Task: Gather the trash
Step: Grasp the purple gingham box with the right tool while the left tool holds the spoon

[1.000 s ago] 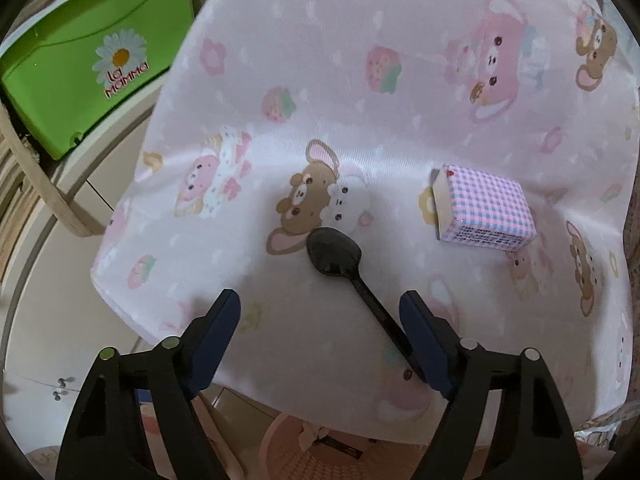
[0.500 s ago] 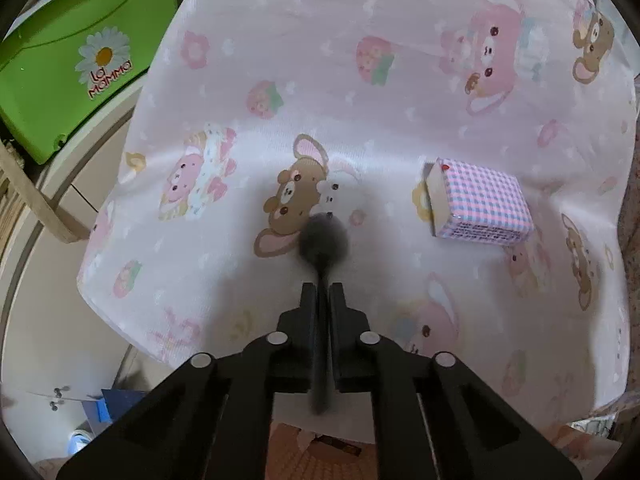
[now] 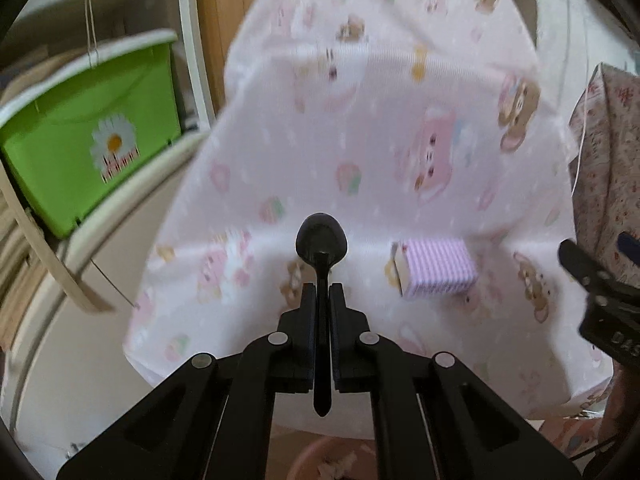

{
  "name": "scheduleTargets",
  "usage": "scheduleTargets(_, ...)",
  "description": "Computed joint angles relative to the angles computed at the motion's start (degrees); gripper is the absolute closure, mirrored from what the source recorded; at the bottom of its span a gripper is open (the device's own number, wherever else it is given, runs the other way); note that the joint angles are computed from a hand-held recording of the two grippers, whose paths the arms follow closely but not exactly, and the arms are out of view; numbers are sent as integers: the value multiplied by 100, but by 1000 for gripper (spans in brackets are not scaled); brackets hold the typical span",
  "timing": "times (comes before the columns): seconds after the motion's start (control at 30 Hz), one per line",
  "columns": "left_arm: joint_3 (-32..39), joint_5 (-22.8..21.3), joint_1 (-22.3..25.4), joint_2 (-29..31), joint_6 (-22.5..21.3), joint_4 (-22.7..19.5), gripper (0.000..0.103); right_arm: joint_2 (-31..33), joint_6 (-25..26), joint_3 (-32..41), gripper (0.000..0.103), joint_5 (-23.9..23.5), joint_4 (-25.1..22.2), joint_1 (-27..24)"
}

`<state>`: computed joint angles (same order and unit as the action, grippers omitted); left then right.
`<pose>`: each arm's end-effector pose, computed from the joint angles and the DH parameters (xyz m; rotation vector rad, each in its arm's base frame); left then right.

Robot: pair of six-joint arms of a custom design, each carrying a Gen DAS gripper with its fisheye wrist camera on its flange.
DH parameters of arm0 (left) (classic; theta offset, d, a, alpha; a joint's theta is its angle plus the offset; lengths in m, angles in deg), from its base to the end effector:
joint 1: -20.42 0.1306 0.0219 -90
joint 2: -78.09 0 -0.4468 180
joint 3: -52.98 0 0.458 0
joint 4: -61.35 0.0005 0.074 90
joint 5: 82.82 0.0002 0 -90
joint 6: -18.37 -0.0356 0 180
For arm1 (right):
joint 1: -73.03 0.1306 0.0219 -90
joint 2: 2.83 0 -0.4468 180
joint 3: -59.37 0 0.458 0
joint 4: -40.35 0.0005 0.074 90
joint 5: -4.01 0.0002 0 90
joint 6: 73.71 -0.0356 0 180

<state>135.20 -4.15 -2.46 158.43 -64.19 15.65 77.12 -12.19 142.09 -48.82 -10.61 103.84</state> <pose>0.4476 -0.1819 0.5105 0.2140 2.3074 -0.0365 0.4145 0.2216 0.5162 0.2376 2.2033 -0.2271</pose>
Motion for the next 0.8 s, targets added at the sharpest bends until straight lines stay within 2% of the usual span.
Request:
scheduleTargets(0.1, -44, 21, 88, -79, -27, 122, 98, 32, 37, 35, 0, 27, 82, 50)
scheduleTargets(0.33, 42, 225, 391, -67, 237, -46, 98, 89, -51, 144, 0, -214, 335, 105)
scheduleTargets(0.5, -21, 270, 587, -172, 215, -54, 98, 294, -132, 416, 0, -316, 331, 65)
scheduleTargets(0.57, -27, 310, 676, -176, 252, -97, 98, 319, -325, 494, 0, -600, 375, -29)
scheduleTargets(0.6, -24, 392, 738, -172, 280, -130, 98, 318, -461, 521, 0, -980, 468, -138)
scheduleTargets(0.7, -27, 526, 865, -166, 318, -188, 98, 396, -678, 580, 0, -1716, 603, -339)
scheduleTargets(0.8, -15, 519, 941, -142, 264, -195, 98, 692, -940, 782, 0, -1951, 371, -419)
